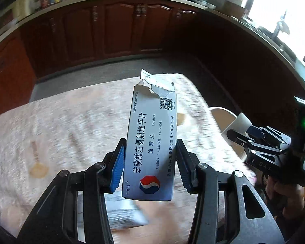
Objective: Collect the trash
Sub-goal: 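Carry both items over the white bin and open both tools to drop them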
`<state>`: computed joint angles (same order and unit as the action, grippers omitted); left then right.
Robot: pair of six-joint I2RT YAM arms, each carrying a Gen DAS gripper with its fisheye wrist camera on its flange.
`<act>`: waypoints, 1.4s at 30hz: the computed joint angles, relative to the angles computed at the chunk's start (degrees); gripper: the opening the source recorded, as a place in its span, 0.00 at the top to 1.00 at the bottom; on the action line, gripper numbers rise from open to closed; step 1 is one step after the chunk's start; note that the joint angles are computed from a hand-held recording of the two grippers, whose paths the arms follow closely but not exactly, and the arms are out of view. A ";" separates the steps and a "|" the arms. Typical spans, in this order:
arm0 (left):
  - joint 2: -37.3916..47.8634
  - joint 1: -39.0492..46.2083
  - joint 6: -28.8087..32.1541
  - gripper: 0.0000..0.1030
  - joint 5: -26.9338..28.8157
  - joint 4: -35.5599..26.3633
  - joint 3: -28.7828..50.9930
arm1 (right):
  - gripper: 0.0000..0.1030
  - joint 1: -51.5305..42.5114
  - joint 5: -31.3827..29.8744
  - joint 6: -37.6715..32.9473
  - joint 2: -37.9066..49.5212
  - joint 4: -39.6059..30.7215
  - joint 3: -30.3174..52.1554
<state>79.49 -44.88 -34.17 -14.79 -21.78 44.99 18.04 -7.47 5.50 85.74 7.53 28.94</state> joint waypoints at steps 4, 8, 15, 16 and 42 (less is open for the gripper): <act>8.88 -4.15 -0.28 0.56 0.37 1.76 7.39 | 0.52 -10.84 -2.71 -4.12 -3.89 -1.23 -3.28; 17.84 -5.84 -0.70 0.56 4.48 3.38 15.39 | 0.52 -20.74 -5.77 -7.60 -3.62 -1.57 -4.40; 32.24 -5.83 -1.67 0.56 11.39 5.61 27.90 | 0.52 -32.89 -8.62 -12.32 4.08 -1.03 -1.93; 33.85 -5.80 -1.83 0.56 12.08 5.83 29.48 | 0.52 -33.44 -8.67 -12.36 5.08 -0.84 -1.54; 35.48 -5.00 -1.52 0.35 10.67 9.75 27.64 | 0.30 -33.95 -4.01 -9.57 13.65 1.35 1.23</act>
<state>114.97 -49.88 -35.69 -4.12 -12.03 72.63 -15.91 -11.48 -4.07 99.39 8.88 30.17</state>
